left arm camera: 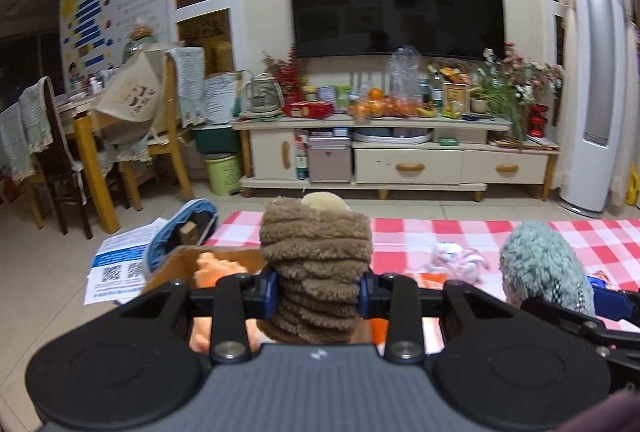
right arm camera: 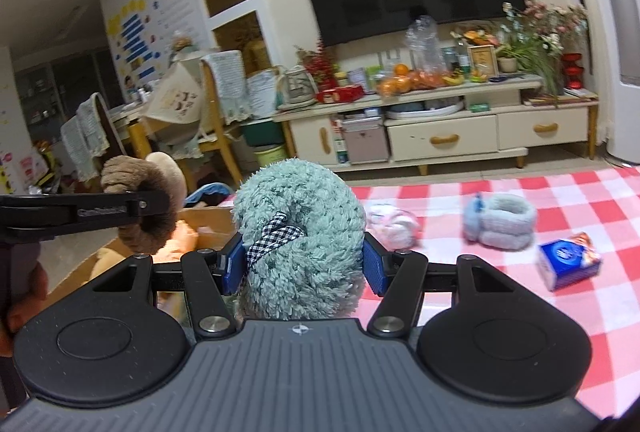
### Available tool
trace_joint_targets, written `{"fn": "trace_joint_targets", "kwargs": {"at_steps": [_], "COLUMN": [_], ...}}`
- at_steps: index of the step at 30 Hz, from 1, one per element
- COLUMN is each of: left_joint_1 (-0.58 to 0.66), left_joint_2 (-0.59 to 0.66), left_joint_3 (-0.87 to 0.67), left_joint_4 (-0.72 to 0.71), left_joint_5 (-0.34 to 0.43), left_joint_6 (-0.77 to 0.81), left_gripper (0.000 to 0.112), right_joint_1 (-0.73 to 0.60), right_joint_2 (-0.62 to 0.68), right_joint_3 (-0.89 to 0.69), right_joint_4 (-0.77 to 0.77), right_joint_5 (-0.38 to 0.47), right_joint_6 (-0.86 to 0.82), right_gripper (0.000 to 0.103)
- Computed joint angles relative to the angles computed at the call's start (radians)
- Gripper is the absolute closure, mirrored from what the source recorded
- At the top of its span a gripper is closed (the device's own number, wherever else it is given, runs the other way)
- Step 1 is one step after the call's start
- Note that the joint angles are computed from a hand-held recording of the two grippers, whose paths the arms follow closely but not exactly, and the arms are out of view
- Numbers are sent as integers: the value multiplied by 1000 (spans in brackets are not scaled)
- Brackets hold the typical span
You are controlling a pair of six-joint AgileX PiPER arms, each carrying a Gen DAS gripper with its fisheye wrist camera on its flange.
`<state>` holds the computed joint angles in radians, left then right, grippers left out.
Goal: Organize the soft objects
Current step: 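Carry fluffy ring with right tool while left tool carries knit hat to the box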
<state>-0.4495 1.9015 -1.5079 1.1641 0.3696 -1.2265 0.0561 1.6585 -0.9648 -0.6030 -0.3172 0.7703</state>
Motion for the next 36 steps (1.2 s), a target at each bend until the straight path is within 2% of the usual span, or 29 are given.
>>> {"fn": "trace_joint_targets", "kwargs": {"at_steps": [3, 12, 25, 36], "left_joint_1": [16, 68, 124, 147], "left_joint_2": [12, 36, 42, 57], "left_joint_3": [-10, -43, -42, -64], "left_joint_4": [16, -52, -65, -158], "left_joint_5": [23, 50, 59, 71], "left_joint_6": [-18, 11, -11, 72], "left_gripper": [78, 78, 78, 77], "right_joint_1": [14, 33, 38, 41], "right_joint_2": [15, 34, 47, 84], "right_joint_3": [-30, -89, -116, -188], "right_joint_4": [-70, -330, -555, -758], "right_joint_5": [2, -12, -16, -18], "right_joint_6": [45, 233, 414, 616], "right_gripper": [30, 30, 30, 30]}}
